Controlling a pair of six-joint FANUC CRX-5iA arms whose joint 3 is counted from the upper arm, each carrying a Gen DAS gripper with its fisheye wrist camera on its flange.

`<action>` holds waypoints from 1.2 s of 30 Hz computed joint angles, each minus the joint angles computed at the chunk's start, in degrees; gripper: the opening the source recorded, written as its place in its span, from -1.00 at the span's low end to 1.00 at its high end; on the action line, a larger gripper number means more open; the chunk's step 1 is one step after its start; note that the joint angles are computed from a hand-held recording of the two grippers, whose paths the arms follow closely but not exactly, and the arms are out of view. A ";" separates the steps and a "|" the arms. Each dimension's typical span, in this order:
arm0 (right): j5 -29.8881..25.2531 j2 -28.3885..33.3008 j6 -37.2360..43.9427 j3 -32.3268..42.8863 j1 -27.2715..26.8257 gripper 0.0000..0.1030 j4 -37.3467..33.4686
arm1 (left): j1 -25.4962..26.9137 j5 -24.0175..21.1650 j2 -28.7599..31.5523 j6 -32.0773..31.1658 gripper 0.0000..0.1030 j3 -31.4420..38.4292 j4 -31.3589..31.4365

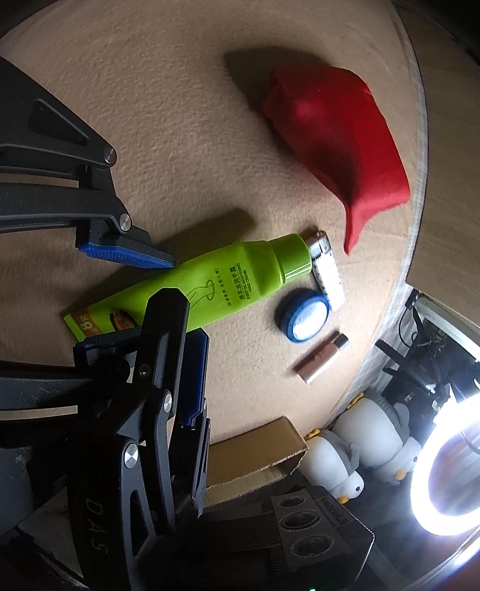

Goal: Organize objects
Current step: 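Grasp the green tube with the right gripper beside the left gripper, then carry the green tube into the box and open the right gripper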

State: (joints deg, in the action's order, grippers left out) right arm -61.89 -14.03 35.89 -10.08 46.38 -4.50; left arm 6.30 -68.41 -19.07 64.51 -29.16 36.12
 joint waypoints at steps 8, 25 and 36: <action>-0.73 -3.97 -3.06 -1.65 0.70 -0.23 3.43 | -4.14 0.90 0.78 1.56 -0.36 3.28 -0.37; -13.30 -21.19 -13.07 -6.59 1.79 -0.26 16.96 | -25.86 9.23 12.23 9.38 -0.37 18.93 -0.41; -23.46 -32.05 -15.62 -9.68 -1.29 -0.26 20.05 | -38.58 11.78 24.25 13.93 -0.39 31.58 -2.48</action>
State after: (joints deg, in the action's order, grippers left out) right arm -85.34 -46.07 20.27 -19.75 45.09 15.55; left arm -32.27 -56.63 5.18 78.44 2.42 33.64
